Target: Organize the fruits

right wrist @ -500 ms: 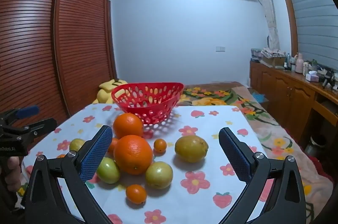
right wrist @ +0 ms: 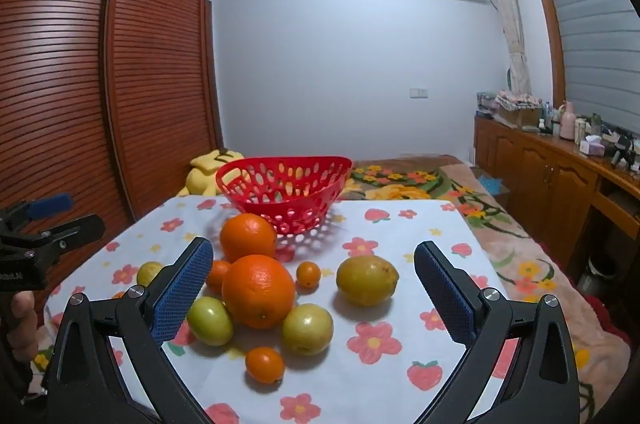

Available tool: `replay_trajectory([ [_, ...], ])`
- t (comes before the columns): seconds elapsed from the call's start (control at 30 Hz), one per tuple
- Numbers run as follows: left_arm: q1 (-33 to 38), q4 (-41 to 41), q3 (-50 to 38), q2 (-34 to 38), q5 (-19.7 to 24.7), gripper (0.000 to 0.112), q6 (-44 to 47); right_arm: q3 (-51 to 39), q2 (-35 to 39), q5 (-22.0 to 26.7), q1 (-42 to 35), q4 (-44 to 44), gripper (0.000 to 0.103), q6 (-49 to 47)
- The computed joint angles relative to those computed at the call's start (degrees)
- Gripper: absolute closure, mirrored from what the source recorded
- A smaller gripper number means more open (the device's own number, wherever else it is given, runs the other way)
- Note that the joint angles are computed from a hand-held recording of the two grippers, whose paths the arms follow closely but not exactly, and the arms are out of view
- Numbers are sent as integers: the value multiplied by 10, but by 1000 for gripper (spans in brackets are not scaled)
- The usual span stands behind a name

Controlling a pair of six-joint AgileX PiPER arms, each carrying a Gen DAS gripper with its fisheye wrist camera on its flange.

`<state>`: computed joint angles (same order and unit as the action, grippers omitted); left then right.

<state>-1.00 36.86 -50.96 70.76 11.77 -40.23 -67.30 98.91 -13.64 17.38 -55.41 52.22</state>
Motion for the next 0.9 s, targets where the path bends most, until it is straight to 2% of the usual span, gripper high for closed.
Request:
replay_trajectory([
  [0.07, -3, 11, 0, 0, 3, 9, -11, 6, -4, 7, 11, 45, 1, -43],
  [0.47, -1, 16, 3, 0, -3, 9, -16, 6, -5, 8, 12, 46, 0, -43],
  [0.9, 1, -13, -1, -7, 5, 9, 14, 7, -7, 10, 13, 41, 1, -38],
])
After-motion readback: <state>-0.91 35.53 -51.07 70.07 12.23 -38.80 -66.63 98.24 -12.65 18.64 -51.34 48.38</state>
